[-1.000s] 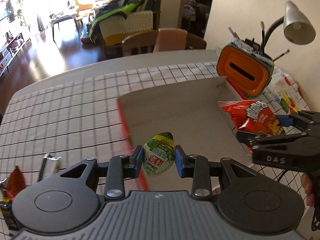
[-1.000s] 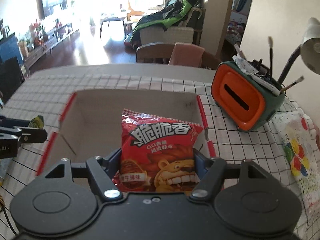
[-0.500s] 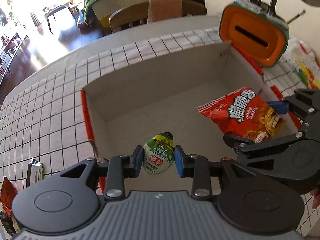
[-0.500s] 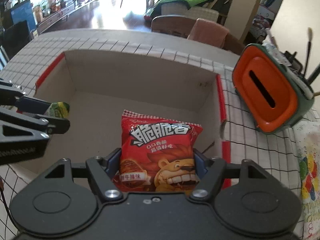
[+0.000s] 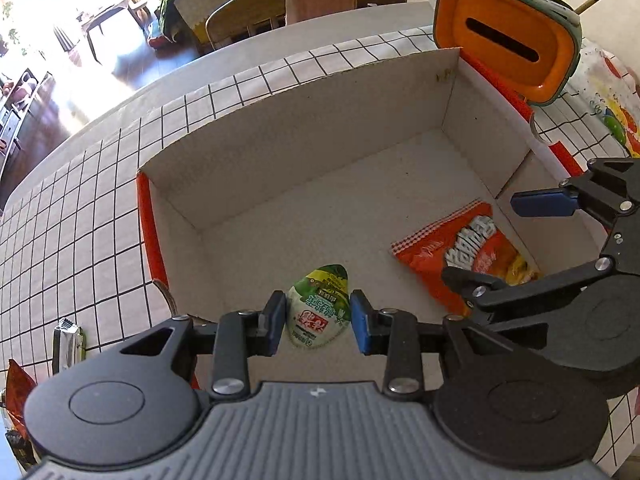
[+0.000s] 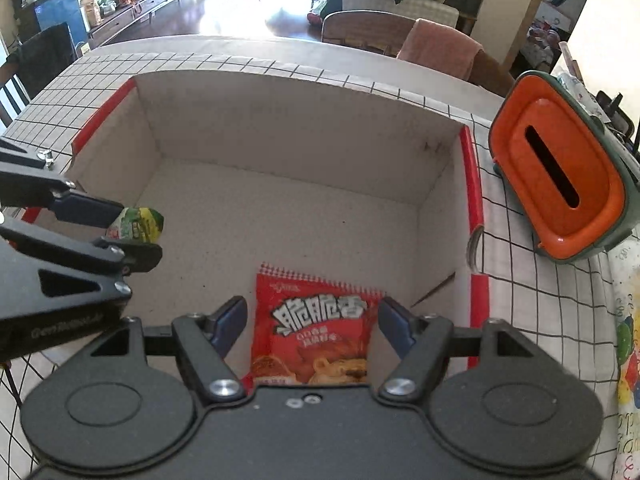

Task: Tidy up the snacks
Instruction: 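Carry the red chip bag into the red box and release while the left tool drops the green pouch in, then move both open tools back from the box to the snack pile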

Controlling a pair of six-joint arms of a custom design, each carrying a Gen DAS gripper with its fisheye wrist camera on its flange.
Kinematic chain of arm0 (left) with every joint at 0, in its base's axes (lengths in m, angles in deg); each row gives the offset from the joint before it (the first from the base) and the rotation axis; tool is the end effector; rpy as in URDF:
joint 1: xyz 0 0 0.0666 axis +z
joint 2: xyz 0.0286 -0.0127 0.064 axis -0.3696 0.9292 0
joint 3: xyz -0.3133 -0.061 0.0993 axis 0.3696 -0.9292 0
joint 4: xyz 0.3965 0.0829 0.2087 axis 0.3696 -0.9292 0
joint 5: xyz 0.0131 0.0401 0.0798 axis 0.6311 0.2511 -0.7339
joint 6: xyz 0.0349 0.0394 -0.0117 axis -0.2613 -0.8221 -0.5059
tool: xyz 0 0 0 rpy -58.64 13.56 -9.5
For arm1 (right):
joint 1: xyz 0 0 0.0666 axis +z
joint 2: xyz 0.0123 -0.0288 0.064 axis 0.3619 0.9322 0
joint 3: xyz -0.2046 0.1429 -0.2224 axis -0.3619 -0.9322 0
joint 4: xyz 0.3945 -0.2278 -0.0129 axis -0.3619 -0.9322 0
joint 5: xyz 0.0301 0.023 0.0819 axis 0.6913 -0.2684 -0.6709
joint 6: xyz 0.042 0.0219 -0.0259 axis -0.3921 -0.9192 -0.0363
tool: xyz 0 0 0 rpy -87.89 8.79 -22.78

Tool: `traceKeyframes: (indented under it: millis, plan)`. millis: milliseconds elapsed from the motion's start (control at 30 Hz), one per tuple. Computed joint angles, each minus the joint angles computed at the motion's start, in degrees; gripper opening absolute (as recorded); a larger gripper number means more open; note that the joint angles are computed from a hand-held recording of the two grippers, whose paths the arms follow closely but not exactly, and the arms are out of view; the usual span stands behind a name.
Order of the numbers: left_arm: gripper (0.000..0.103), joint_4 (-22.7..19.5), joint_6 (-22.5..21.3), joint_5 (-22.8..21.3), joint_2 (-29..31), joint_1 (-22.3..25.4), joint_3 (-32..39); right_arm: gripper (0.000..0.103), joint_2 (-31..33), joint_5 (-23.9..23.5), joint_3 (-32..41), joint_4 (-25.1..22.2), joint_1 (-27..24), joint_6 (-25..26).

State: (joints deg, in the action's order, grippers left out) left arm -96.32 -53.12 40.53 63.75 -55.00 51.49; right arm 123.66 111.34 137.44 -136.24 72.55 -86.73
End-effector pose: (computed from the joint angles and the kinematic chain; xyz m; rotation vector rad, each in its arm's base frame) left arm 0.3773 -0.2474 0.4750 1.0111 2.5270 -0.0840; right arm 0.2864 0.3338 0.4476 0.1233 2.6447 -0.0626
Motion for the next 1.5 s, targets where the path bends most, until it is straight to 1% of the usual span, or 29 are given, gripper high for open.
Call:
traceKeyframes:
  millis: [67, 200, 333, 400, 467, 533, 767, 900, 1000, 1133, 1167, 1200, 1233, 1267, 1367, 1500]
  plan:
    - [0.035, 0.3, 0.3, 0.1, 0.3, -0.1, 0.2, 0.073, -0.7, 0.0, -0.2, 0.3, 0.1, -0.6]
    - [0.041, 0.3, 0.8, 1.6, -0.4, 0.8, 0.2, 0.077, -1.9, 1.1, 0.1, 0.4, 0.4, -0.8]
    - [0.051, 0.5, 2.1, 3.5, -1.5, 1.8, 0.1, 0.079, -2.8, 2.2, 0.5, 0.5, 1.1, -0.9]
    - [0.052, 0.5, 2.4, 4.6, -2.2, 2.5, -0.1, 0.082, -3.3, 3.1, 0.8, 0.5, 1.8, -0.9]
    - [0.053, 0.9, 2.6, 4.7, -3.3, 2.9, -0.5, 0.083, -3.2, 4.1, 1.5, 0.3, 2.5, -1.0]
    - [0.056, 1.5, 2.3, 5.1, -4.6, 3.4, -1.1, 0.084, -3.3, 4.9, 2.0, 0.5, 3.1, -0.8]
    - [0.056, 2.7, 1.3, 7.6, -8.6, 6.3, -2.5, 0.085, -2.4, 7.5, 5.1, 0.1, 5.6, -3.2]
    - [0.058, 3.0, -0.2, 9.9, -10.7, 8.7, -3.0, 0.087, -0.7, 10.0, 7.8, -0.6, 7.5, -4.7]
    - [0.062, 2.8, -1.6, 12.5, -12.0, 11.1, -2.9, 0.088, 1.2, 11.7, 10.4, -1.8, 9.0, -6.8]
    - [0.064, 2.8, -4.1, 15.6, -13.7, 14.6, -3.1, 0.091, 3.9, 13.6, 13.9, -2.7, 10.6, -9.6]
    - [0.065, 2.8, -4.9, 16.8, -14.1, 15.8, -3.2, 0.098, 4.6, 14.3, 14.9, -3.0, 11.0, -10.6]
    - [0.068, 2.8, -5.7, 17.9, -14.6, 17.0, -3.2, 0.1, 5.4, 15.3, 15.8, -3.2, 11.5, -11.9]
    - [0.072, 2.8, -6.6, 18.9, -15.1, 18.3, -3.4, 0.1, 6.0, 16.0, 16.6, -3.0, 11.9, -12.5]
    - [0.073, 2.8, -7.4, 19.8, -15.5, 19.4, -3.5, 0.1, 6.6, 16.2, 17.3, -2.8, 12.1, -12.8]
    - [0.074, 2.0, -10.2, 23.3, -16.1, 23.3, -3.4, 0.101, 9.6, 17.5, 20.8, -3.5, 13.1, -13.7]
    - [0.08, 1.9, -14.1, 27.2, -17.2, 29.4, -4.2, 0.103, 14.2, 19.3, 25.6, -3.9, 14.5, -14.3]
